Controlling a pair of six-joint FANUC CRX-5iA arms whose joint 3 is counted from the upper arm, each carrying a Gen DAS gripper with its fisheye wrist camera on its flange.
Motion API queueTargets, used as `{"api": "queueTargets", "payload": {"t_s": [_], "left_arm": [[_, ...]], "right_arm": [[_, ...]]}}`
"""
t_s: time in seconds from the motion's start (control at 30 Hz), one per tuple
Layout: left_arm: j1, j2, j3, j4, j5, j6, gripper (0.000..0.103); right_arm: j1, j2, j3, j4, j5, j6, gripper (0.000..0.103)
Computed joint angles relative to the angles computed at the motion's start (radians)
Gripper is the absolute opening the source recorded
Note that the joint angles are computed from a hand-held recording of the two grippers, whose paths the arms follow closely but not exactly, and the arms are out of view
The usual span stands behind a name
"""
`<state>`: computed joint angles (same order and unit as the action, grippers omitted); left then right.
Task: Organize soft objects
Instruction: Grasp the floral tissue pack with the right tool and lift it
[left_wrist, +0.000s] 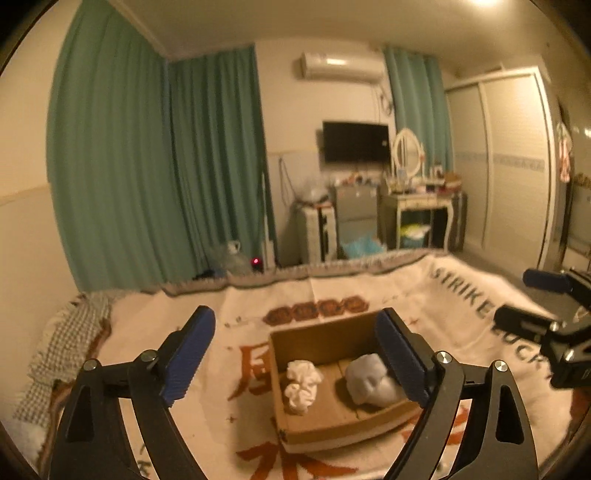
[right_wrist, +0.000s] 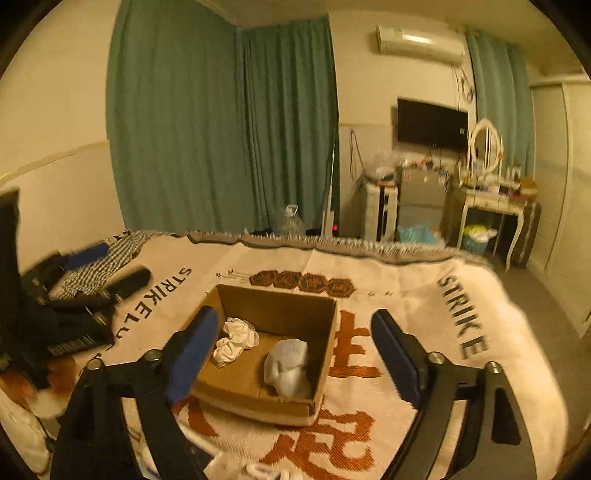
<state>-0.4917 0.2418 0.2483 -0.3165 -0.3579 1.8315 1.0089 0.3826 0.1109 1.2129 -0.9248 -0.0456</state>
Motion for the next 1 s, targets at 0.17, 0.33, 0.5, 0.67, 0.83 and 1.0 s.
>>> {"api": "queueTargets", "payload": {"t_s": [0.17,0.33,0.5,0.67,0.83,1.0], "left_arm": [[0.005,-0.12,-0.139,0.028,0.054,-0.071,0.09],[0.004,-0.154,-0.198,-0.003,0.034,-0.016,0.09],[0.009,-0.128,-0.223,-0.049,0.002,0.074,0.09],[-0.012,-0.064,-0.193,-0.167,-0.056,0.215,0.09],[0.014,-0.051,-0.241,-0.147,-0.041,0.285,0.09],[0.06,-0.019,-0.279,-0.032,-0.023,0.226,0.09]], "right_arm": [[0.084,-0.049,-0.037,0.042,-0.072,-0.021,0.098],[0.148,-0.053,-0.052,0.034,-0.116,-0.023,0.1],[0.162,-0.032,-0.065,-0.05,-0.086,0.003,0.1],[0.142,0.032,-0.053,-0.141,-0.017,0.046,0.1],[0.105,0.109,-0.011,-0.251,0.109,0.145,0.1],[0.08,0.195,0.072,-0.363,0.155,0.262,0.1]]}}
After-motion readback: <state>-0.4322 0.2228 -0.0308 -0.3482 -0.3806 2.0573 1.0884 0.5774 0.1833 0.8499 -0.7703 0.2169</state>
